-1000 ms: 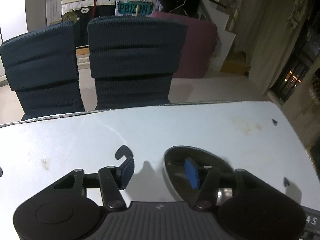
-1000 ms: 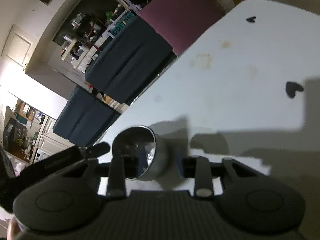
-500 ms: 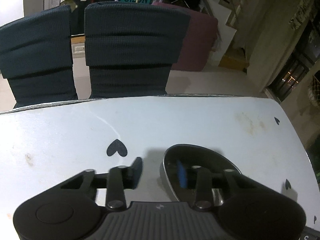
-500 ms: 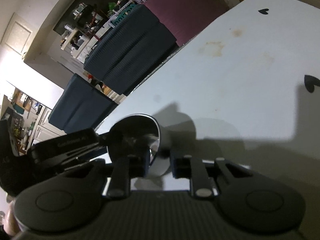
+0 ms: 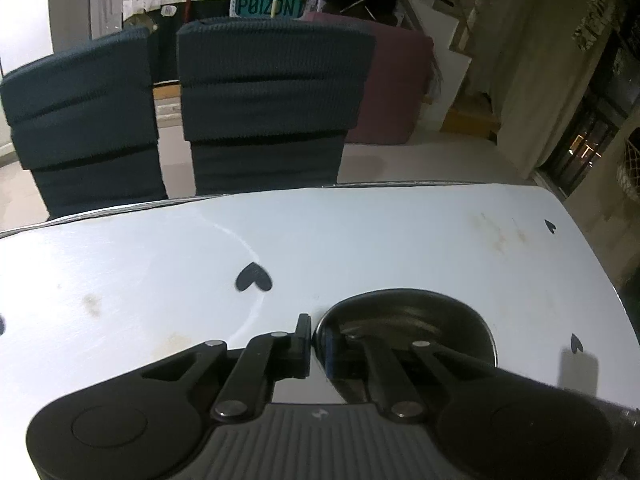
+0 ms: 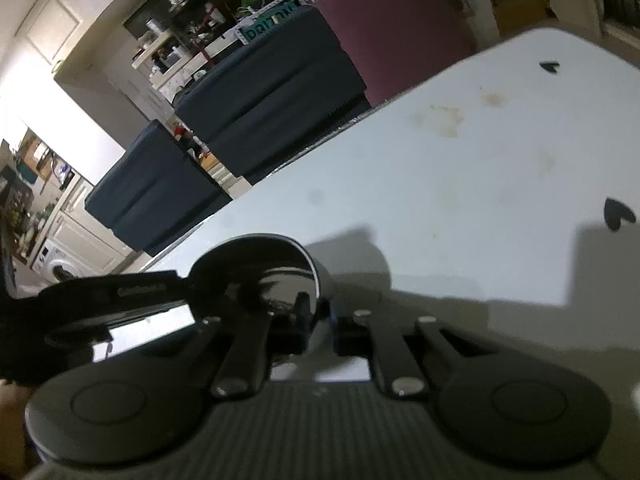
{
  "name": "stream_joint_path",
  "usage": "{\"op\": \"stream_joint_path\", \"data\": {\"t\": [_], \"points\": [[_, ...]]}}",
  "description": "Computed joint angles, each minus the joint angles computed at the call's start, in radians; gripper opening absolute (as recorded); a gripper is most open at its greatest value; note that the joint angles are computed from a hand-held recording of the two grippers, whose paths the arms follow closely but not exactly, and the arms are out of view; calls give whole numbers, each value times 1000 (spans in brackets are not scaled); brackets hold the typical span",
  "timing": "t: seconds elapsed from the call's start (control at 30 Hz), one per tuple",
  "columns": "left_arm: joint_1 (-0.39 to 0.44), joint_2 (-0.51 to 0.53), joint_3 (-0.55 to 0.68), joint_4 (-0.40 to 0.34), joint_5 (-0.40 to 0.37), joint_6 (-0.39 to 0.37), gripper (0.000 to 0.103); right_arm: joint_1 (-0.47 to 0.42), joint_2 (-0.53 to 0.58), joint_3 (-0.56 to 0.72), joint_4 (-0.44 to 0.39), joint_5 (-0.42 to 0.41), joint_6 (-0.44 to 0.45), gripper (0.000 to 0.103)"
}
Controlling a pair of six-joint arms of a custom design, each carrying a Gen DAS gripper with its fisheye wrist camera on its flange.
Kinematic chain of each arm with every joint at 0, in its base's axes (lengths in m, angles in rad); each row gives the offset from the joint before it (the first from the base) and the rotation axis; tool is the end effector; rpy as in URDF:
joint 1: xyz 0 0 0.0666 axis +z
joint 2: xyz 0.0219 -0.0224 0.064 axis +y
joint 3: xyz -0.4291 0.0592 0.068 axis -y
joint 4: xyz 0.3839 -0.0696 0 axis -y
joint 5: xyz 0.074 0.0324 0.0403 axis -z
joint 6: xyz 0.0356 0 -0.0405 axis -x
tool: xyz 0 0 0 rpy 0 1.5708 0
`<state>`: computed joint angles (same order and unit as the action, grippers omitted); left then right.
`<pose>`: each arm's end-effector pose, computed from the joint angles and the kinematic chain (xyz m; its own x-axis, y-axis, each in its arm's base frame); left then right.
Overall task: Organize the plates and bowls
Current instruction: 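Close both grippers on the rim of the round steel bowl, then carry the steel bowl over the stacked steel trays and lower it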
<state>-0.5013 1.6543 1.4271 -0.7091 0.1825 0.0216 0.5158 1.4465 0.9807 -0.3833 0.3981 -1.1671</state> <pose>0.4913 -0.2770 0.3781 -0.7184 0.3694 -0.5895 0.5515 0.8189 -0.1589 0.3981 0.2094 0.3121 -0.4697 0.7081 -0.5271 0.5094 0.7051 0.4932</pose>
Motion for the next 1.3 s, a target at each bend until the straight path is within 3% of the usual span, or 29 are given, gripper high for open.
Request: {"op": "stream_joint_path", "data": {"t": [0.3,0.8,1.3], "points": [[29,-165,-111,15,14,31,6,58,-68,17,-52,43,47,7],[145,-500,-286,-85,64,23,7,299,-117,122,-225,211,54,7],[404,-737,-430,-196,145,-94,7,424,-82,143,-171,202,109,7]]}}
